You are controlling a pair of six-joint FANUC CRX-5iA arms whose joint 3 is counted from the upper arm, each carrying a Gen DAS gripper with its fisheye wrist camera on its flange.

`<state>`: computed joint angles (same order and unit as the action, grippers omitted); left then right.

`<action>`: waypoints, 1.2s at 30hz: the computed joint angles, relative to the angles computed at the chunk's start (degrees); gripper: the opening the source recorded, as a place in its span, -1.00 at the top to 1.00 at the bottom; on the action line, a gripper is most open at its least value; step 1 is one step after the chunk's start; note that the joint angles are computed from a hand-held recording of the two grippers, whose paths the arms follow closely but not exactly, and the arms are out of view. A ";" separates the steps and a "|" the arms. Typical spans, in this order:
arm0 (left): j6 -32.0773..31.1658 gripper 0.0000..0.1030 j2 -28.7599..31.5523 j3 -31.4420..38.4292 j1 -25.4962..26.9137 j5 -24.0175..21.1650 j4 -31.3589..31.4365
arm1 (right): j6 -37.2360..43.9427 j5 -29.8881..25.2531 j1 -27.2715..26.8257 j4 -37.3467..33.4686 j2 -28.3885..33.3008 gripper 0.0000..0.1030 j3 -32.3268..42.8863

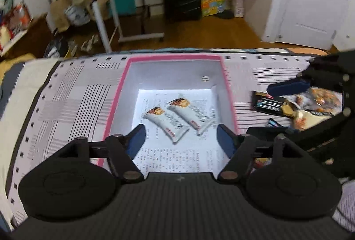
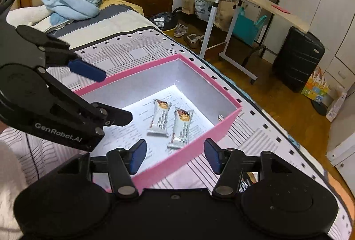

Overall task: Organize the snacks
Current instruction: 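Move the left tool to the large noodle pack and grasp its edge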

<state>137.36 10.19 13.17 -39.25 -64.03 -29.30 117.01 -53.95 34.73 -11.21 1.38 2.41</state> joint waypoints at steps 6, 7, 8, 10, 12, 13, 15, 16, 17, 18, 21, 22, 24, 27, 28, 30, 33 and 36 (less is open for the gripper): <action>-1.19 -0.68 -1.39 1.24 -5.33 -0.31 -3.99 | -0.46 -2.07 -4.52 -3.36 -7.15 -0.55 -4.03; -1.27 -0.71 -1.51 1.41 -6.17 -0.15 -4.54 | -1.08 -1.79 -5.21 -3.35 -8.36 -0.60 -5.09; -1.54 -0.74 -1.80 1.25 -6.72 0.59 -4.48 | -2.13 -1.01 -5.95 -3.05 -10.05 -0.61 -6.67; -1.80 -0.83 -2.23 0.47 -7.15 2.78 -3.24 | -3.27 -0.21 -7.62 -2.89 -12.91 -0.63 -9.12; -1.22 -0.84 -2.02 0.33 -7.73 4.68 -2.43 | -5.17 1.06 -8.72 -1.75 -15.86 -0.66 -11.98; -1.13 -0.84 -1.72 0.44 -8.03 5.41 -2.10 | -6.62 1.72 -8.97 -0.51 -17.29 -0.66 -13.58; -0.74 -0.87 -1.11 0.20 -8.20 7.73 -1.12 | -9.14 2.99 -9.40 1.18 -19.40 -0.67 -16.20; -0.38 -0.88 -0.73 0.01 -8.09 8.97 -0.40 | -10.48 3.25 -9.82 1.82 -20.06 -0.72 -17.26; -0.06 -0.88 -0.21 -0.11 -7.87 10.20 0.59 | -11.07 3.46 -10.64 1.76 -20.62 -0.75 -18.23; 0.33 -0.88 0.35 -0.27 -7.73 11.51 1.44 | -11.41 3.74 -11.50 1.32 -20.97 -0.76 -18.98; 0.83 -0.88 2.91 0.10 -7.18 14.53 3.68 | -13.72 5.43 -13.37 0.94 -20.92 -0.77 -21.55; 0.11 -0.88 3.95 0.33 -6.67 15.29 5.25 | -14.94 6.23 -13.71 1.33 -21.05 -0.77 -22.72; -1.82 -0.88 6.10 1.17 -5.86 16.35 8.48 | -17.49 8.33 -14.24 2.81 -20.17 -0.77 -24.67; -7.15 -0.88 10.92 5.85 -5.93 13.92 10.39 | -23.22 14.24 -13.45 9.54 -19.65 -0.77 -29.53; -8.36 -0.88 12.60 7.74 -6.19 13.16 10.20 | -27.63 17.11 -12.67 14.41 -19.21 -0.77 -31.82; -10.01 -0.87 15.04 9.77 -5.83 13.43 11.67 | -29.85 20.02 -13.41 17.32 -17.31 -0.77 -33.18; -10.80 -0.87 18.46 12.35 -5.02 14.60 14.19 | -28.02 22.25 -15.59 15.05 -15.21 -0.77 -32.93; -9.64 -0.86 20.82 12.81 -4.12 17.03 16.27 | -22.00 20.18 -18.68 6.81 -13.03 -0.77 -29.86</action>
